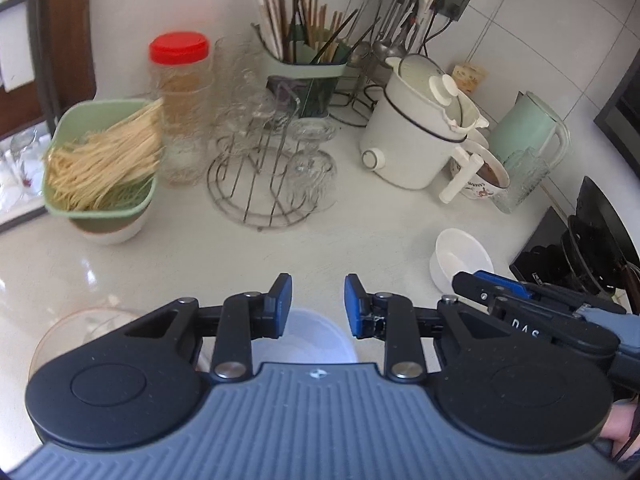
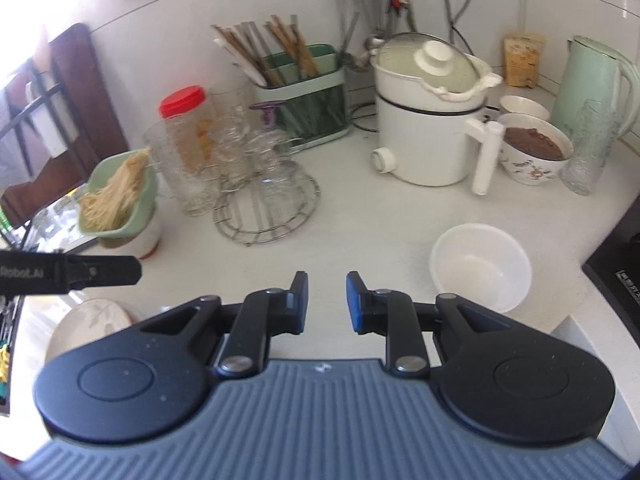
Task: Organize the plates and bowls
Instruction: 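Withdraw the left gripper toward the white ceramic bowl, then move the left gripper to the rim of the white ceramic bowl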
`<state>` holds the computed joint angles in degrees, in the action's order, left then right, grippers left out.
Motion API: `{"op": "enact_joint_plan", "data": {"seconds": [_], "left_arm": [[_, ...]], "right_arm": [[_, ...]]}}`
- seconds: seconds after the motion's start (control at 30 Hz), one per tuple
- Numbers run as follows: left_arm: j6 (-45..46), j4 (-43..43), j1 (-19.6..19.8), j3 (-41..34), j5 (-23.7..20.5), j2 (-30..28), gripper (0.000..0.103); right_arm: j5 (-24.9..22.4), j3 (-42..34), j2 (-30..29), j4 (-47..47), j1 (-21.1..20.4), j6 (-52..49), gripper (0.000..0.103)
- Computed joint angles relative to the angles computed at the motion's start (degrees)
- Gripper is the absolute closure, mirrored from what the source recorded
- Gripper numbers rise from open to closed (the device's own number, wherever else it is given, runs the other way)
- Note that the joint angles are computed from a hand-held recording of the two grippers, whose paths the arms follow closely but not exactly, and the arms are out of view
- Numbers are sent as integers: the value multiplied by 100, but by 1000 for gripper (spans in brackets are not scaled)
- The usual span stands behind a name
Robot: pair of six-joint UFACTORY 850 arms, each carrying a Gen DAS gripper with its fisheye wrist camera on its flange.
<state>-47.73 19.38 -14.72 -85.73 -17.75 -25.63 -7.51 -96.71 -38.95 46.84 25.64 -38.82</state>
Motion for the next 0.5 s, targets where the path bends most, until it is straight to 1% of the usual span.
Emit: {"op": "enact_joint_plan", "data": {"seconds": [0.03,0.1,0.2,0.27,0.37,0.4,0.5], "left_arm": [[-193,230,-31,-79,-17,-48,71],[-234,234,-57,-267,-4,-173,71],[-288,341,-110,-603,-58,-387,71],[-20,66,-115,-807,-39,-525,71],[128,-17,-158,-1186,-237,-764,71],[267,-129,-171,-1337,-336,-853,71],[553,-230,-225,-1662,-490,-1051,71]], "right_arm": [[-17,-55,-27,-28,-34,67,78],[0,-126,-68,209,-104,-165,78],[-11,-276,-135,-137,-214,281,78],[23,-343,-170,-551,-273,704,78],[-46,-479,-260,-734,-375,958,78],[-82,-506,-277,-688,-408,930,78],[-93,-506,-286,41,-489,233,78]]}}
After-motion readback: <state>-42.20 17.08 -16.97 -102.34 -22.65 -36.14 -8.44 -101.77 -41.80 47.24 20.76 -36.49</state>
